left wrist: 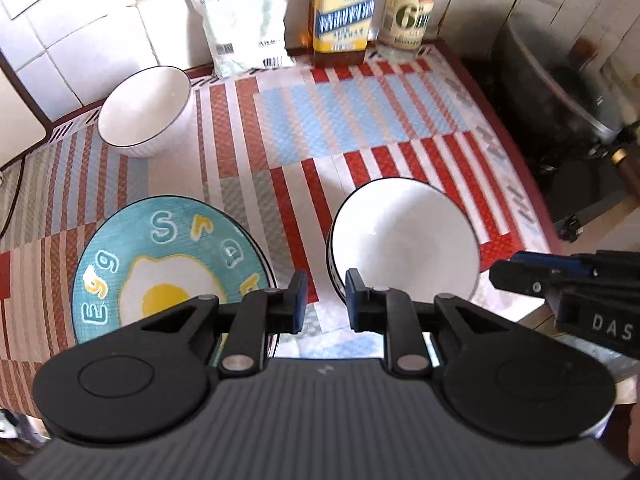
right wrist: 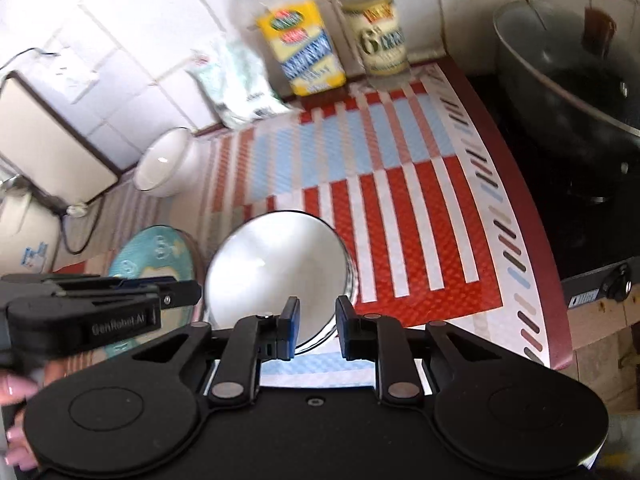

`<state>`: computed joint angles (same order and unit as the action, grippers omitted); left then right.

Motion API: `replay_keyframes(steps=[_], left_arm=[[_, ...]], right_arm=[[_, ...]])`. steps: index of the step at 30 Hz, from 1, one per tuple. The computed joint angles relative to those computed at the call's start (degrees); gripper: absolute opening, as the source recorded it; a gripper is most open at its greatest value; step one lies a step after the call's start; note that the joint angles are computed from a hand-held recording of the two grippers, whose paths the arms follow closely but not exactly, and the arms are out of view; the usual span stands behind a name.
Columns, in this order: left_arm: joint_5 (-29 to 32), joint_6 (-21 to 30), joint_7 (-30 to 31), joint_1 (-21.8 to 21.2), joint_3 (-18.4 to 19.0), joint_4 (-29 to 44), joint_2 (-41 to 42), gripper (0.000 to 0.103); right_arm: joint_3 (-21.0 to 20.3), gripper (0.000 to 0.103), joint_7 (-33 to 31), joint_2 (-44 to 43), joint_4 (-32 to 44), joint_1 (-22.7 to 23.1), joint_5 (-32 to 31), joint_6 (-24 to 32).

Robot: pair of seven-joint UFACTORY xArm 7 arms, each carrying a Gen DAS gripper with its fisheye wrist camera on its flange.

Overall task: Organize plates and bowls
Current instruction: 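Open both grippers and lift them away from the nested bowls, then move both grippers to the third white bowl beside the bag and pinch its rim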

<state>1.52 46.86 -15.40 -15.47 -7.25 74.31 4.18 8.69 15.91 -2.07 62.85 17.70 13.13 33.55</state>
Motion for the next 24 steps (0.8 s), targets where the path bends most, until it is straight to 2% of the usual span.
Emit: replay_keyframes(steps=[4,6,10,12,17,20,24], left_arm=[[-2.6,-0.3,3.1,1.1,0.5,-2.9,-4.6,0.019],[-3.6,-0.3,5.1,1.6,0.8,-4.5,-7.1,0.02],[-5.8,-0.2,9.2,2.9,1.9,-7.5,-11.8,0.031],[-5.9,-0.4,10.7,3.6,2.3,-9.0,-14.0,0.032],[-3.7,-1.9,11.9,5.9,3.0,-11.2,-17.6,0.036],[-4.1,-2.9,12.6,7.1,3.9,-11.3,-18.3,0.04],[-5.0,-3.5,15.4,8.1,4.9,-10.2,-18.1,0.04]], right_arm=[[0.4,0.029,0.0,-3.8,-3.4,0.9,1.3,-2.7],[0.9,0.032,1.5,-4.9,-3.9,1.3,-0.2,-3.4],[2.2,0.041,4.2,-6.1,-3.0,2.0,-5.0,-3.9],[3.0,0.045,5.7,-6.0,-1.9,2.2,-8.0,-4.0],[4.5,0.046,8.5,-3.8,1.8,3.1,-16.0,-5.7],[4.3,0.046,7.3,-1.0,5.0,4.3,-16.1,-6.4],[3.9,0.046,4.7,3.5,10.4,5.5,-14.6,-6.2]])
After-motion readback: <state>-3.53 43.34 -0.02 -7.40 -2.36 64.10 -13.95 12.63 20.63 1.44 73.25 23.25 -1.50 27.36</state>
